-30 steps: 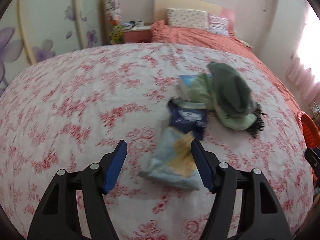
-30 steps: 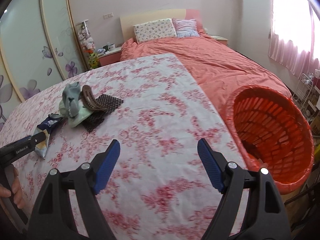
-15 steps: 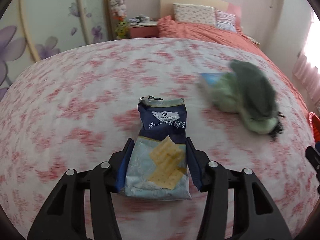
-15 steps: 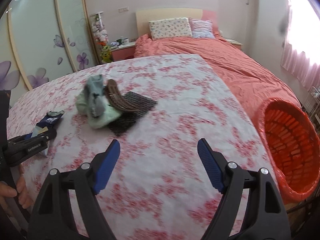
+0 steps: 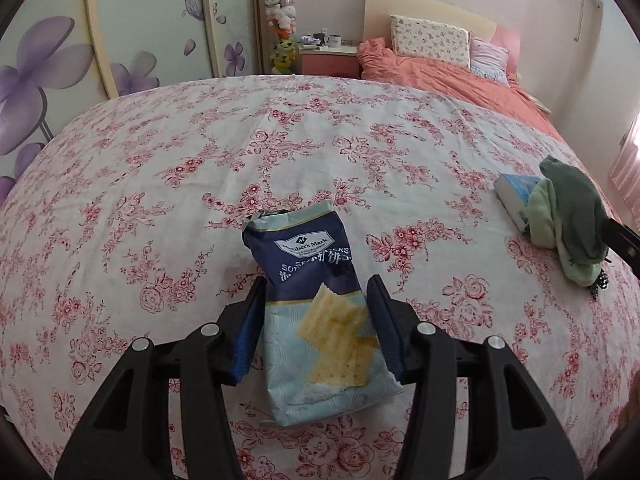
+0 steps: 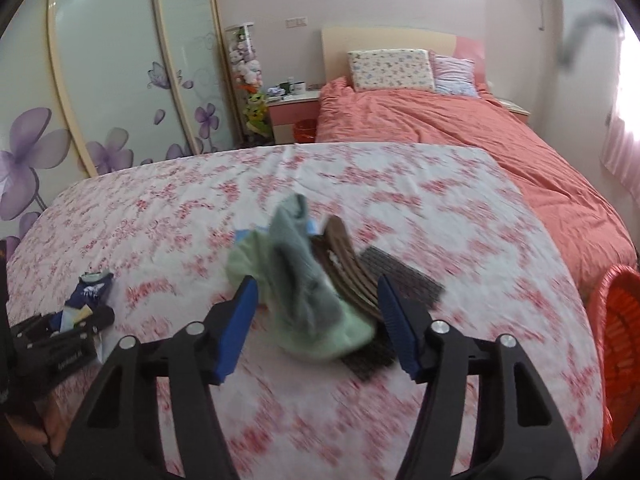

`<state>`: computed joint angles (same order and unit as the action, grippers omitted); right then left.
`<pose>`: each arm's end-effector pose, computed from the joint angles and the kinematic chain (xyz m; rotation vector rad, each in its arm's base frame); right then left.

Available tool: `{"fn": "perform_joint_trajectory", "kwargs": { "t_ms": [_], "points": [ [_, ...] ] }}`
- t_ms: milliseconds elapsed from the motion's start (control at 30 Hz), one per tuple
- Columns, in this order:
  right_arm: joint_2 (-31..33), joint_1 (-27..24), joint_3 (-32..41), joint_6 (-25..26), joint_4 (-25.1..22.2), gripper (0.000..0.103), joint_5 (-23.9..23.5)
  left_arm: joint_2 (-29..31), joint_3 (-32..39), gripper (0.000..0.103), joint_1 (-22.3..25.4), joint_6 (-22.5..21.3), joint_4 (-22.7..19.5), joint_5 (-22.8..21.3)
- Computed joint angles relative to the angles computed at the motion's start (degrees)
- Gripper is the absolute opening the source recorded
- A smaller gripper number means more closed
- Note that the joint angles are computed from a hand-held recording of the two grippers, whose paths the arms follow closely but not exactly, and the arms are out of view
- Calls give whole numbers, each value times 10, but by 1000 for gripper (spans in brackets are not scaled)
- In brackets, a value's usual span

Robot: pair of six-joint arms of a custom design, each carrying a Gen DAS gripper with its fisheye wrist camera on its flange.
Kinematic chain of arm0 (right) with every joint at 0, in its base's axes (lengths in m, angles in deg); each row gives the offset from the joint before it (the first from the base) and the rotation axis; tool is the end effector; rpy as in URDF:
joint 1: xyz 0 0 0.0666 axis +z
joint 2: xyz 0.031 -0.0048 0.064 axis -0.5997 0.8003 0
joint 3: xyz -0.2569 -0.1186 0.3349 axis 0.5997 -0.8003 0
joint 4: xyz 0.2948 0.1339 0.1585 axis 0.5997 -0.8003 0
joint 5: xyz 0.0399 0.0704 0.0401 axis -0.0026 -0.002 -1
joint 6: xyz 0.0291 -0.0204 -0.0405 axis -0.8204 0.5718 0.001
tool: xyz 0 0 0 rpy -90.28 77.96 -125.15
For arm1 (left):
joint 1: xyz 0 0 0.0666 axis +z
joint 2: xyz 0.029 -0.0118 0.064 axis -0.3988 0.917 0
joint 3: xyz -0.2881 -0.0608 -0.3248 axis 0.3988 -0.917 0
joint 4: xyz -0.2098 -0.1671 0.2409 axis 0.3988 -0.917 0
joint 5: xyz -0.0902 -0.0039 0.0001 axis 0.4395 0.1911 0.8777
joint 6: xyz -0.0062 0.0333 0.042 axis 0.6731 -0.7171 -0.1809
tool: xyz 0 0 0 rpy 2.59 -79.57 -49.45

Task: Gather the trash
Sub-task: 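Grasp the cracker bag with the left tool while the right tool grasps the grey-green sock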

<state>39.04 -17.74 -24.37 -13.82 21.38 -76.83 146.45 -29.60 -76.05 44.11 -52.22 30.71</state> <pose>0.3603 0.1276 0.2796 -0.3914 2.2884 0.2897 0.2483 -0.2895 0.2384 -0.4974 2.4146 0.1390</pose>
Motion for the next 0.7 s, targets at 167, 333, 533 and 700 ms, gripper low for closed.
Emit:
{"fn": "perform_joint_trajectory", "kwargs": {
  "t_ms": [167, 333, 533, 700],
  "points": [
    [23, 17, 23, -2, -9, 55, 20, -7, -8, 52, 4, -5, 17, 3],
    [38, 17, 38, -8, -36, 34, 8, -8, -11, 52, 6, -10, 25, 5],
    [25, 11, 23, -8, -33, 10, -12, -8, -11, 52, 5, -9, 24, 5],
    [-12, -12, -2, -9, -17, 10, -36, -6, -9, 52, 5, -9, 24, 5]
  ]
}}
